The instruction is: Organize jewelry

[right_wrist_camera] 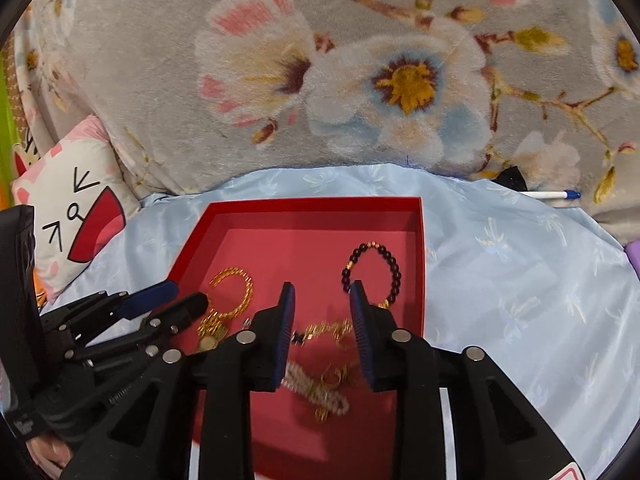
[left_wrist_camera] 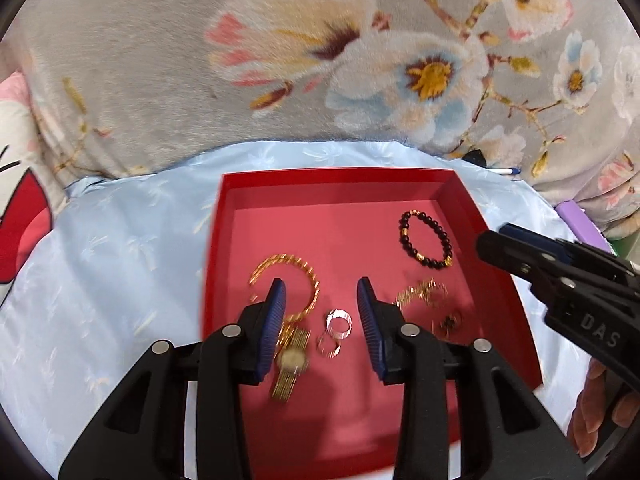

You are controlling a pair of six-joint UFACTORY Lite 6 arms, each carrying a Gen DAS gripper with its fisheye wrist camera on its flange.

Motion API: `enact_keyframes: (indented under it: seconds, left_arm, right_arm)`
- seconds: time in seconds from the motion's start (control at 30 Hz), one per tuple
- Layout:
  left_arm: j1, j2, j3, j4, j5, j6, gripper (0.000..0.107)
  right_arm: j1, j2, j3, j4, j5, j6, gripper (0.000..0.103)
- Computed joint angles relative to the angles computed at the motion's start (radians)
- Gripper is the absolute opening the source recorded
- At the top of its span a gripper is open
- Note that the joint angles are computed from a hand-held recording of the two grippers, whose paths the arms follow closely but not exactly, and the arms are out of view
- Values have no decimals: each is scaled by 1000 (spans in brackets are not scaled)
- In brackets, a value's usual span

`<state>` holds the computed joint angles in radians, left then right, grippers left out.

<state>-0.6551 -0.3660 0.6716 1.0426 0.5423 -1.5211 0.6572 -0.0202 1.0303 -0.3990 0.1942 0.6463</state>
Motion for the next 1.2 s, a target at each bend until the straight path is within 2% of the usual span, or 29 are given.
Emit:
enact_keyframes:
  seconds: [0.13, 0.27, 0.43, 0.53, 0.7, 0.87, 1.2]
  left_arm:
    - [-169, -180, -109, -23, 173, -48, 44]
    - [-376, -278, -175, -49, 356, -130, 45]
    - [-604, -298, -215, -76, 507, -272, 45]
    - [-696, -260, -222, -83, 558, -355, 45]
    - [-759, -206, -227, -93, 575, -429, 45]
    - [-767, -190, -229, -92, 575, -444, 45]
    - [-679, -210, -283, -84, 506, -433, 45]
  right_arm:
    - [55, -227, -211, -129, 10, 180, 37]
    - [167, -404, -377, -408, 92, 522, 39]
    - [320, -529, -501, -538, 206, 733, 39]
    - [362, -573, -556, -555, 218, 796, 39]
    - [424, -579, -601, -638, 261, 922, 39]
    - [416, -568, -613, -667, 237, 952, 39]
    - [366, -502, -622, -749, 170, 1015, 39]
